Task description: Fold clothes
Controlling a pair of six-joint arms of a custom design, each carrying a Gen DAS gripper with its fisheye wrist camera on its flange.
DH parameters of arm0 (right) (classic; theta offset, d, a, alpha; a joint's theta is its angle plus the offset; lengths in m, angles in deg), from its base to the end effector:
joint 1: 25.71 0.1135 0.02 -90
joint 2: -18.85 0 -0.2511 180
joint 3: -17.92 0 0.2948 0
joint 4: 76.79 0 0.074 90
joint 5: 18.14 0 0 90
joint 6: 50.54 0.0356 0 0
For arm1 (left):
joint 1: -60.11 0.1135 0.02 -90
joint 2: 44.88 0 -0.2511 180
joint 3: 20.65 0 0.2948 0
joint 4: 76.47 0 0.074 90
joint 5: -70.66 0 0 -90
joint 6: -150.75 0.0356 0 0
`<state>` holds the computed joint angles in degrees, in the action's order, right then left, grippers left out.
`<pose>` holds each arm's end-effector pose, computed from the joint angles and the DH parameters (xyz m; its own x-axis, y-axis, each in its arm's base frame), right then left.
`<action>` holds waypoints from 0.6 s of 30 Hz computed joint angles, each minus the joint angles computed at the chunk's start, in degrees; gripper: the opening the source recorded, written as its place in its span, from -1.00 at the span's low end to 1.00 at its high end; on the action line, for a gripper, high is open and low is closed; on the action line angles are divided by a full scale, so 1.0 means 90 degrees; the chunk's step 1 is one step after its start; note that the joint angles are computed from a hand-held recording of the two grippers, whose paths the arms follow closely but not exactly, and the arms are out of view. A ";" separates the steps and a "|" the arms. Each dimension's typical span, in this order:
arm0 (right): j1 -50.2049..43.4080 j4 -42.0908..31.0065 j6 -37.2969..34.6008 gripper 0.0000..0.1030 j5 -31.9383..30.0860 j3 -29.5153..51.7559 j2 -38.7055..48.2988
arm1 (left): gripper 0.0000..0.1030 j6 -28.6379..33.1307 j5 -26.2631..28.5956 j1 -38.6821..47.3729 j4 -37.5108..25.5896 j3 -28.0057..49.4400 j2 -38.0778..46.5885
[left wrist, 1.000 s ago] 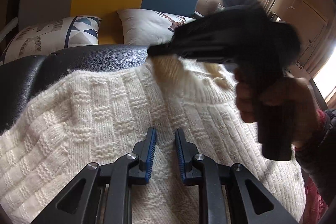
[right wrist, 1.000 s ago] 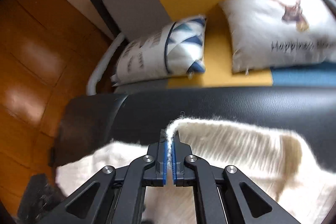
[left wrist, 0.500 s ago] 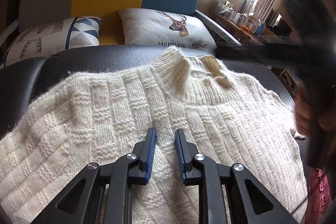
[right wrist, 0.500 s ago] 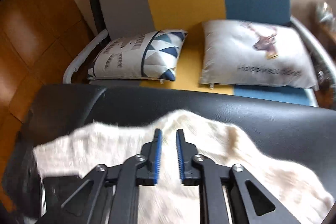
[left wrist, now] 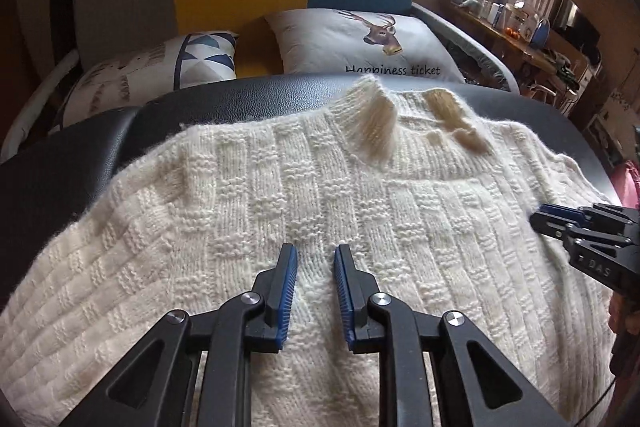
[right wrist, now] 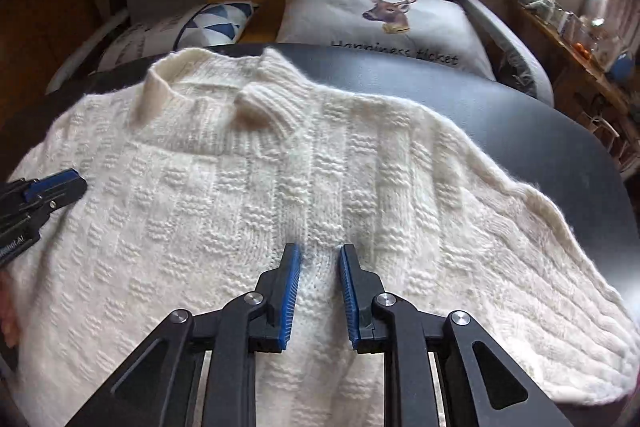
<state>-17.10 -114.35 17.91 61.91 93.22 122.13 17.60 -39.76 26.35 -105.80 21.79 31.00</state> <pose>0.3779 0.0634 0.1203 -0.7569 -0.4805 -0.4429 -0.5335 0.8458 -0.0058 0.2180 -0.1308 0.0991 -0.8047 -0.2330 -0.5460 -0.2224 0.9711 -0.0866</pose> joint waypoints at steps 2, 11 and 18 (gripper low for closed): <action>-0.0198 0.0036 -0.0028 -0.62 -0.0201 -0.0086 -0.0076 | -0.63 -0.0219 -0.0035 -0.0104 -0.0257 0.0107 -0.0055; -0.2900 -0.1599 -0.1443 -0.62 -0.2400 -0.0834 -0.1666 | -0.63 -0.1493 -0.0636 -0.2496 -0.0704 0.0052 -0.0865; -0.4869 -0.2488 -0.3366 -0.63 -0.2340 -0.1314 -0.1640 | -0.63 -0.2060 -0.0519 -0.3855 0.0109 0.1091 0.1010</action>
